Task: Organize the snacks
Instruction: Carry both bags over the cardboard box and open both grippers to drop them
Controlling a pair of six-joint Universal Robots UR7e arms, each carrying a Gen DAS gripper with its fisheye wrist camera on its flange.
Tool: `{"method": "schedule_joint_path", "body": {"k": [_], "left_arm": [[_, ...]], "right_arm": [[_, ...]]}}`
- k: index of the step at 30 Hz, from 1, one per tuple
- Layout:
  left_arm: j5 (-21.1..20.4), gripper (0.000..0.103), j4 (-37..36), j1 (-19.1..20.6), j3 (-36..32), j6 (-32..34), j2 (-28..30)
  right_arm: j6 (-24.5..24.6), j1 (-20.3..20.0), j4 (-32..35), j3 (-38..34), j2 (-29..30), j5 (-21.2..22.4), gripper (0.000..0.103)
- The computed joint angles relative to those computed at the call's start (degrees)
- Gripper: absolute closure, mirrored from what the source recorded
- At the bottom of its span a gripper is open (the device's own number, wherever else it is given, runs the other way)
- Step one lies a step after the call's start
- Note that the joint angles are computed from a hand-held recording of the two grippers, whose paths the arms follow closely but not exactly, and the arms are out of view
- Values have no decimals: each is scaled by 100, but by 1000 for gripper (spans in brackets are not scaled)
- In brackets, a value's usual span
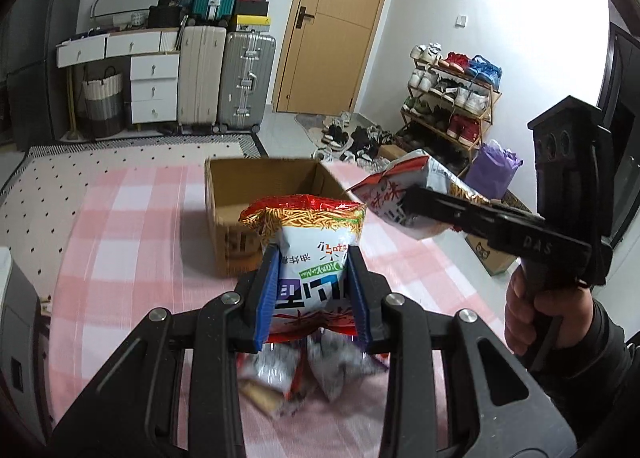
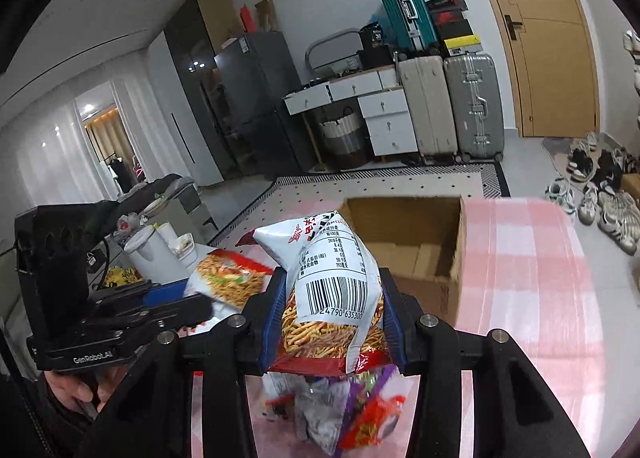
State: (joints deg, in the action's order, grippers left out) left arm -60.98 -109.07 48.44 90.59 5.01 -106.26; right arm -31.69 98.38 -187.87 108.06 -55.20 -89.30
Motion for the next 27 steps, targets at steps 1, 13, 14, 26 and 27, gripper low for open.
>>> {"method": "schedule_joint_path", "body": {"k": [1,13,14,26,27], "left_arm": [[27,74,-43,-14,-102,37,99],[208,74,-273,185,-1626,323,1672],[212,74,-283,227,-1753,355,1815],[-60,74,-557,932,-2453,550,2974],[-97,74,-592,987,-2454,551,3024]], "right_arm": [[5,39,59,-85,14,-7,60],[74,279,879,-1558,487,-260,60],[103,272,993,-1719,554,-270,60],[207,73,1928,-3448,1666,-649,60],[203,50,1977,-3556,1760,-685,60]]}}
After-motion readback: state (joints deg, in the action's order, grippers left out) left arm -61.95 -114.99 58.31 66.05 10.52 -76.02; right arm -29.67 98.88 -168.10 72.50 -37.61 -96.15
